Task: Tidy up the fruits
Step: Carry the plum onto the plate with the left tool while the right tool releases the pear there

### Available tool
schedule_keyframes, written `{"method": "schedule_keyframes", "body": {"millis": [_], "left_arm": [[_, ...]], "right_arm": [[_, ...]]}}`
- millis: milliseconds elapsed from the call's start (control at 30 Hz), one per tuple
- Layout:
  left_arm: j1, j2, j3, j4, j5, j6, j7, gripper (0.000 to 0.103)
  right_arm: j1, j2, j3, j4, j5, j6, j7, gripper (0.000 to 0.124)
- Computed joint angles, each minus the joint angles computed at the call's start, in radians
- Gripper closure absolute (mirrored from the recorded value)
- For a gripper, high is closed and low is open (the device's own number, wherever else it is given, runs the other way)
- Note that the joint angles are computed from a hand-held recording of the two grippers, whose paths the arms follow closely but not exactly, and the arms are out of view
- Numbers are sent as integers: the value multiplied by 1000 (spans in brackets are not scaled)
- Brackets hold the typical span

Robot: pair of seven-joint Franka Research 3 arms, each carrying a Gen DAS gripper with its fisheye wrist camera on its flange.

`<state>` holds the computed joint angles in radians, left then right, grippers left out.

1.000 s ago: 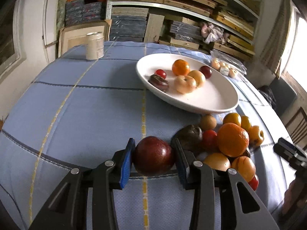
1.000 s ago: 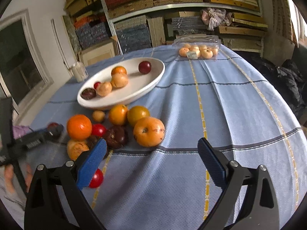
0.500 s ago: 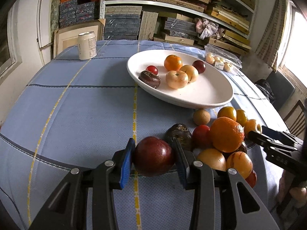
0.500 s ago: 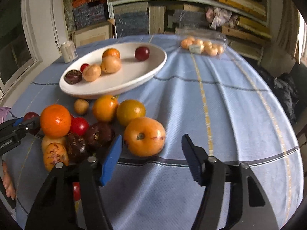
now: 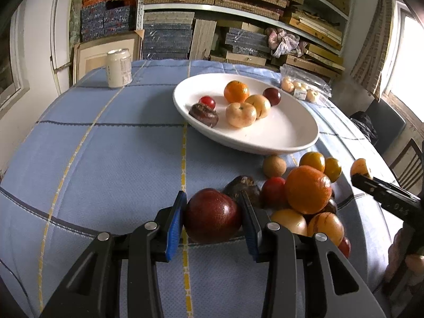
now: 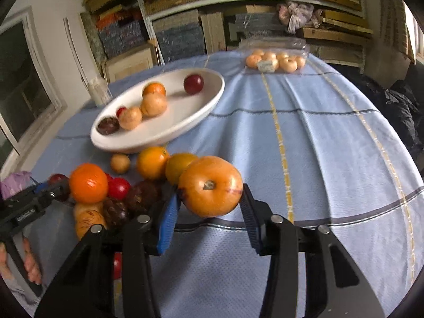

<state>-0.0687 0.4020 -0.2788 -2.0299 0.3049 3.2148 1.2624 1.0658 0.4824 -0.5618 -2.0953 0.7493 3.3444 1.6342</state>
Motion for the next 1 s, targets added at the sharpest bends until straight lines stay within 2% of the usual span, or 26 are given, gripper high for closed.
{"method": "schedule_keyframes", "body": {"millis": [33, 100, 133, 167, 233, 267, 300, 500, 633, 700, 733, 767, 800, 833, 933, 967, 1000], "left_arm": [[17, 1, -18, 4, -3, -1, 4, 63], [68, 15, -82, 42, -18, -29, 21, 63], [71, 18, -88, 56, -22, -40, 29, 63], [49, 24, -73, 89, -21, -61, 34, 63], [-1, 45, -37, 161, -17, -92, 43, 62], [-16, 59, -28, 190, -19, -104, 48, 62], [-31, 82, -23, 236, -22, -126, 57, 62], [-110, 253, -10, 496, -51, -282, 127, 62], [-145, 317, 13, 576, -63, -328, 158, 62], [-150, 339, 15, 596, -75, -330, 166, 62], [-151, 344, 16, 599, -80, -325, 167, 57], [-156, 345, 26, 598, -83, -313, 158, 48], [-161, 339, 38, 589, -82, -296, 145, 44], [-164, 330, 48, 575, -80, -282, 133, 40], [-140, 276, 45, 496, -81, -224, 117, 38], [-136, 240, 57, 441, -78, -184, 98, 29], [-153, 195, 99, 372, -65, -127, 57, 24]], "right_arm": [[-20, -14, 21, -5, -2, 21, 2, 79], [-105, -53, 107, -7, -12, 60, -9, 79], [-126, -63, 121, 8, -16, 51, -20, 79], [-115, -56, 99, 40, -1, 32, -43, 79], [-46, -11, 0, 114, 22, -29, -57, 79], [-47, 1, -9, 139, 3, -51, -46, 79], [-79, 25, 8, 191, -22, -84, -38, 79], [-163, 188, 23, 429, -141, -261, 41, 79], [-241, 247, 82, 520, -189, -312, 67, 79], [-305, 245, 156, 530, -192, -297, 44, 78], [-331, 239, 192, 520, -189, -264, 36, 77], [-357, 228, 225, 505, -189, -235, 28, 71], [-382, 209, 260, 482, -188, -200, 20, 65], [-392, 192, 274, 457, -191, -165, 25, 63], [-383, 125, 276, 356, -207, -59, 53, 59], [-360, 97, 259, 305, -207, -9, 67, 54], [-344, 73, 251, 262, -195, 37, 68, 45]]}}
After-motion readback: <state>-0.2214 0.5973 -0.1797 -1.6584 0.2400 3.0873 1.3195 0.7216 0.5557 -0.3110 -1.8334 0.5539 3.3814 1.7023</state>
